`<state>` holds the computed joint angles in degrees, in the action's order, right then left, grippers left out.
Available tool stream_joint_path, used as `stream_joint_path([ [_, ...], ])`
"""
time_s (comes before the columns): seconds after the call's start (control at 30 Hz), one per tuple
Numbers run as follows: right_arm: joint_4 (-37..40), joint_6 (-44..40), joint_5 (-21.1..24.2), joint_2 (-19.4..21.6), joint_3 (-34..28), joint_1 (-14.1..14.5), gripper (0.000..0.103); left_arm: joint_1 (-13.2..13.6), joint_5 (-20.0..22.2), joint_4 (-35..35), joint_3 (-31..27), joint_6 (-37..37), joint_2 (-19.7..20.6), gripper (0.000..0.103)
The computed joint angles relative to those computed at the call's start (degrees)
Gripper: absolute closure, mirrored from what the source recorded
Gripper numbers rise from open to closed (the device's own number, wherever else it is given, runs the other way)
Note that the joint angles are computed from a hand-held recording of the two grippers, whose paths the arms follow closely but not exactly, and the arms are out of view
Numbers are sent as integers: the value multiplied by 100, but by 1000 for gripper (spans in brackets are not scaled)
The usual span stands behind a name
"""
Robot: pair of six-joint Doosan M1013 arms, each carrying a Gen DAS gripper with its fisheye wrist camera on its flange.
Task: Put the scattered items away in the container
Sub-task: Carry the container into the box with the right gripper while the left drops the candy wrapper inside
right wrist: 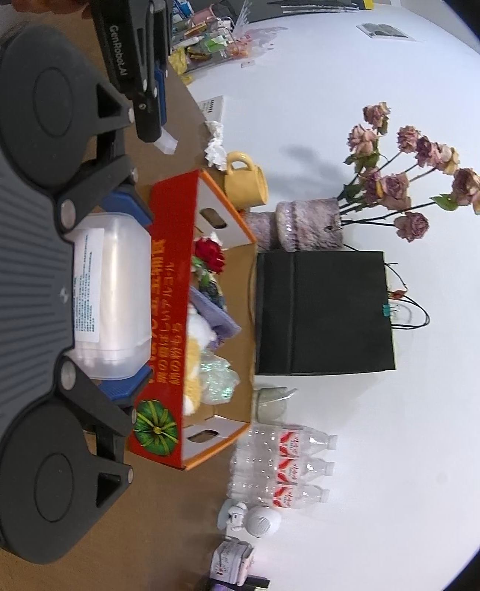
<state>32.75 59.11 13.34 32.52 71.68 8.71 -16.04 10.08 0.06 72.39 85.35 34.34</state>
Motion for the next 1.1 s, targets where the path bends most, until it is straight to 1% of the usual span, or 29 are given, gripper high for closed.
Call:
stream_joint_path([
  [0.13, -18, 27, -22, 75, -201, -22, 22, -5, 13, -391, -274, 405, 126, 86],
  [0.3, -217, 235, -31, 267, -599, -57, 22, -15, 106, -592, -768, 599, 388, 86],
  [0.37, -403, 418, 2, 373, -796, -66, 22, -28, 169, -396, -1033, 429, 541, 86],
  [0.5, -890, 943, 146, 669, -1296, -96, 22, -73, 349, 459, -1592, -226, 880, 86],
  [0.57, -1066, 1169, 248, 819, -1536, -114, 22, -87, 460, 697, -1854, -369, 1044, 86],
  [0.77, -1755, 1854, 686, 1300, -2324, -159, 22, -98, 901, 828, -2644, -256, 1521, 86],
  [1.03, -2212, 2218, 1059, 1679, -2977, -174, 21, -92, 1330, 814, -3329, -88, 1906, 86],
  [1.07, -2270, 2257, 1121, 1722, -3060, -173, 21, -95, 1402, 871, -3409, -139, 1945, 84],
  [1.1, -2317, 2291, 1193, 1762, -3140, -173, 21, -101, 1472, 1006, -3480, -294, 1979, 79],
])
